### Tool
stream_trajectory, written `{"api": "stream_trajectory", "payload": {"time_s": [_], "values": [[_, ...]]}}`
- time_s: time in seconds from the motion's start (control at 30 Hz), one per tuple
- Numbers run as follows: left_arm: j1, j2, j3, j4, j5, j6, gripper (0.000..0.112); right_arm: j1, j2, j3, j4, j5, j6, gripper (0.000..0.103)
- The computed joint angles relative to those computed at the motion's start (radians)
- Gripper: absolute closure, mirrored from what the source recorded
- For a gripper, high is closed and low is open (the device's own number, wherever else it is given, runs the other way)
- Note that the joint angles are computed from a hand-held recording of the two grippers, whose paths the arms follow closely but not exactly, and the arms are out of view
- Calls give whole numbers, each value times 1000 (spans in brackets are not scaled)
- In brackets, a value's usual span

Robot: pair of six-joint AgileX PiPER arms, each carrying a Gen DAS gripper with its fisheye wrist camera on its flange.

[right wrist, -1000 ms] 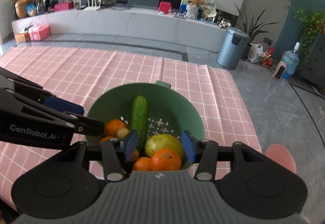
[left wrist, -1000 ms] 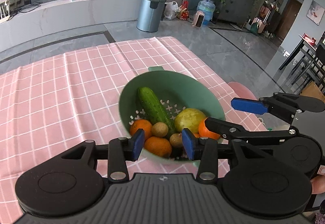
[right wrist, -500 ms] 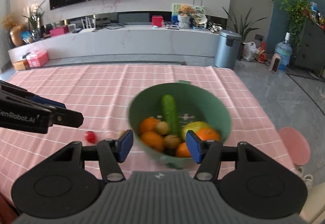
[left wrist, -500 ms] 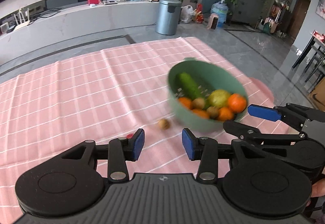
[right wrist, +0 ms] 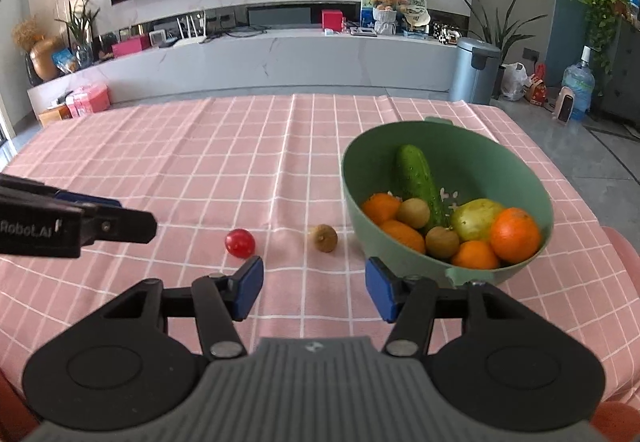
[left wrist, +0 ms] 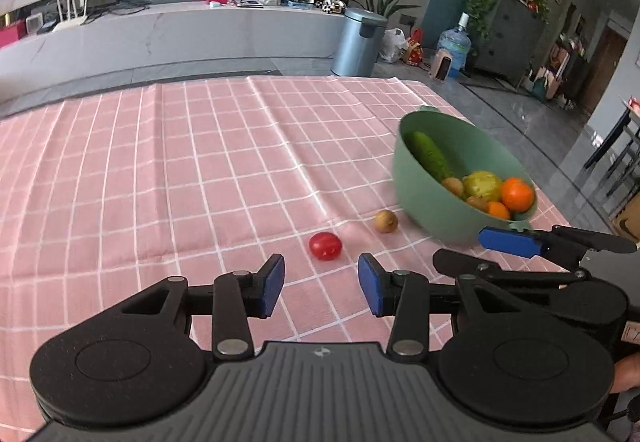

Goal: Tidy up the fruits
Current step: 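Grasp the red cherry tomato with the left gripper while the right grasps the last brown fruit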

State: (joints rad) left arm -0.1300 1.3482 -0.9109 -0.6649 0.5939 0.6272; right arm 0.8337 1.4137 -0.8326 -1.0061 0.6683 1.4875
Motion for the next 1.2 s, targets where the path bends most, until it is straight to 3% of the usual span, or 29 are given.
{"api": "stream_trajectory", "payload": {"time_s": [0.1,0.27,0.37,0.47,0.63,0.8,0.9,1.03,1.2], "values": [[23,42,17,-85,9,76,62,-21,43,-8,-26,-16,35,57],[-55,116,-9,16,-77,20,62,-62,82,-2,-36,-71,97,66],[-82,159,-18,1,-132,35,62,-80,105,-10,-58,-90,137,67],[-85,208,-36,-52,-136,70,62,-106,119,-8,-77,-118,189,67],[-132,254,-47,-6,-215,19,62,-152,146,-6,-90,-173,272,66],[-143,280,-49,-17,-244,16,63,-157,163,2,-164,-194,375,66],[-150,281,-52,4,-253,7,66,-163,169,8,-194,-200,417,66],[-136,276,-57,-36,-226,48,77,-163,178,8,-213,-204,436,66],[-154,279,-61,4,-240,14,79,-161,182,11,-237,-200,457,66]]}}
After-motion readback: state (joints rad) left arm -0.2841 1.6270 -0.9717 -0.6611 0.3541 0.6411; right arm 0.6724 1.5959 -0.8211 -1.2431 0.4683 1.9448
